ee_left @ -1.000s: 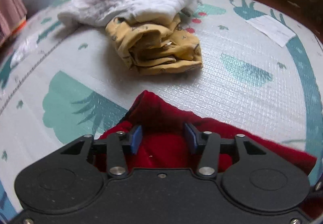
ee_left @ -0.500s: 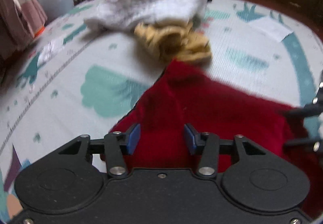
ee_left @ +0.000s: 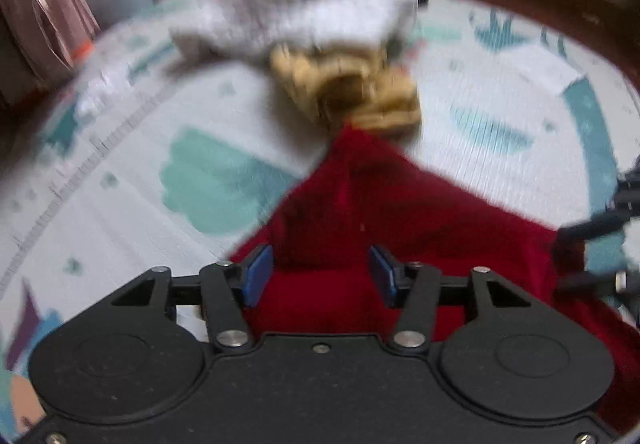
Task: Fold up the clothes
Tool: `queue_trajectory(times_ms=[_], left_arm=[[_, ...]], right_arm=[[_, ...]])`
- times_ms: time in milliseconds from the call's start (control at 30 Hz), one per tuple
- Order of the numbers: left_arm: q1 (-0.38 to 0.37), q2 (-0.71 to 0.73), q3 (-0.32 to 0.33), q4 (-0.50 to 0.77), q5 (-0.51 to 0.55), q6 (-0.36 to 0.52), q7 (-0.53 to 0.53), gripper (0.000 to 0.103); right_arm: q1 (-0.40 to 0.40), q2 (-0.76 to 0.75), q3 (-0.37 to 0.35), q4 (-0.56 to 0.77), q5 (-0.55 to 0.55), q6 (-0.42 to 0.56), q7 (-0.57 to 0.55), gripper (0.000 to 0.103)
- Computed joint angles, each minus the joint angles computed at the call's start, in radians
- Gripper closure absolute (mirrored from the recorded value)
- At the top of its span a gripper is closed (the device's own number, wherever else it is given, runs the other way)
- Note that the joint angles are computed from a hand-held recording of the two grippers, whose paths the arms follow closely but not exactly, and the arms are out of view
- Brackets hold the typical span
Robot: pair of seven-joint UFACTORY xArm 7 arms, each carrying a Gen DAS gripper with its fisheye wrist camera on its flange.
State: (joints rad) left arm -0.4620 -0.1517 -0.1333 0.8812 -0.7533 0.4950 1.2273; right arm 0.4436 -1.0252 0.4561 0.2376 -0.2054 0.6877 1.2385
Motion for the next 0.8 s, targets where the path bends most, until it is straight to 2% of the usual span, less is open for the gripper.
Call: queue_trajectory(times_ms=[67, 133, 167, 267, 367, 467, 567, 633, 733, 800], left_arm=[[0.002, -0.060, 0.031, -0.019, -0.050, 0.058, 0.047, 0.051], [0.007, -0.111, 0.058, -0.039, -0.062, 0.135, 0.073, 0.065], [0.007, -0.134, 0.064, -0.060, -0.061, 0.157, 0.092, 0.069], [-0.006, -0.199, 0.076, -0.140, -0.062, 0.189, 0.155, 0.069], [-0.024, -0.219, 0.069, -0.213, -0.066, 0.155, 0.180, 0.069], [-0.044, -0.206, 0.059, -0.261, -0.085, 0.095, 0.167, 0.068], [-0.072, -0.188, 0.051, -0.293, -0.122, 0.023, 0.156, 0.067], [-0.088, -0.180, 0.049, -0.296, -0.120, -0.002, 0.170, 0.067], [-0.098, -0.164, 0.054, -0.286, -0.109, -0.005, 0.181, 0.065], [-0.084, -0.159, 0.044, -0.269, -0.063, 0.020, 0.126, 0.065]], right_arm=[[0.029, -0.071, -0.011, -0.008, 0.002, 0.052, -0.014, 0.061], [0.061, -0.101, -0.021, -0.001, 0.003, 0.079, -0.058, 0.061], [0.076, -0.098, -0.023, 0.009, 0.005, 0.083, -0.086, 0.061], [0.101, -0.034, 0.000, 0.055, 0.010, 0.066, -0.154, 0.061], [0.117, 0.091, 0.038, 0.111, 0.013, 0.041, -0.208, 0.063], [0.123, 0.211, 0.041, 0.136, 0.049, 0.052, -0.204, 0.066], [0.149, 0.205, 0.020, 0.075, 0.074, 0.012, -0.167, 0.068], [0.166, 0.198, 0.001, 0.058, 0.055, 0.000, -0.206, 0.068], [0.175, 0.210, -0.004, 0.061, 0.038, -0.002, -0.245, 0.068], [0.174, 0.232, -0.009, 0.087, 0.035, 0.024, -0.269, 0.068]])
